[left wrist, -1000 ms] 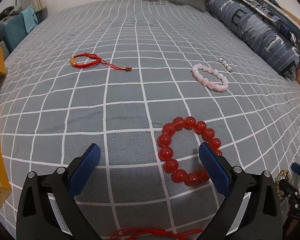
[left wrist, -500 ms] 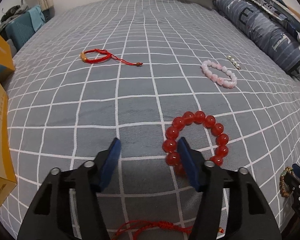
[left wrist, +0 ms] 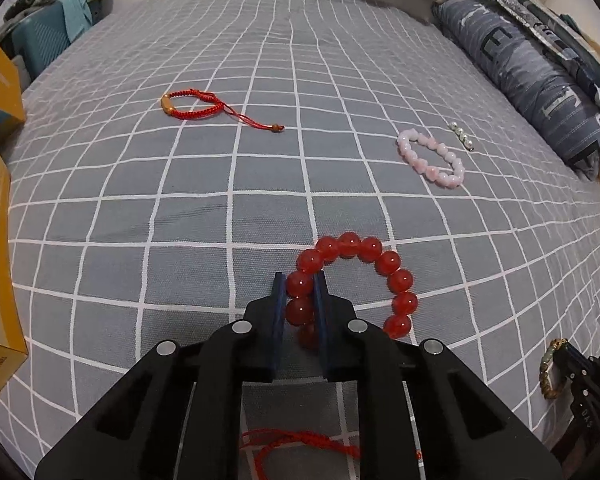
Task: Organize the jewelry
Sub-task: 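Grasp the red bead bracelet with the left tool while the right tool grasps the brown wooden bracelet, then lift both bracelets and carry them over the white box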
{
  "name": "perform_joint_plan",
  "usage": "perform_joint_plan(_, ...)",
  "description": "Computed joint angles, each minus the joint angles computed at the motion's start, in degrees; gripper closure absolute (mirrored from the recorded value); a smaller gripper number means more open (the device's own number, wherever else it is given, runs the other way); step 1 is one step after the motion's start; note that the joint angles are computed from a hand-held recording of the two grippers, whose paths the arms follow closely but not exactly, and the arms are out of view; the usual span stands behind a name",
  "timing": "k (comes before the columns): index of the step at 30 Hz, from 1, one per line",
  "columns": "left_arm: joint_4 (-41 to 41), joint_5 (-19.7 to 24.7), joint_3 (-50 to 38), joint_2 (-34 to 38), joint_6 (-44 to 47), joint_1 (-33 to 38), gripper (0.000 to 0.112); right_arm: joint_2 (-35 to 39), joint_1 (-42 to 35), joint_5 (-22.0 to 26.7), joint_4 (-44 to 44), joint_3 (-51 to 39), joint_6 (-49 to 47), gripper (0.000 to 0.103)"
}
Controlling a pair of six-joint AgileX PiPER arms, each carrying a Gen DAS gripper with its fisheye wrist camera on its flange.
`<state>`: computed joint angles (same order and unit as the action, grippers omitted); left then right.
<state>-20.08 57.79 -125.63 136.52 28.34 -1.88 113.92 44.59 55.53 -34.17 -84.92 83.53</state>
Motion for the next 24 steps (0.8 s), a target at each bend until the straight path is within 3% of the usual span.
perform_joint_plan(24,-3.0,0.85,4.13,-6.84,2.81,0.61,0.099,-1.92,1.85,2.56,-3.33,-2.82,0.88,0.096)
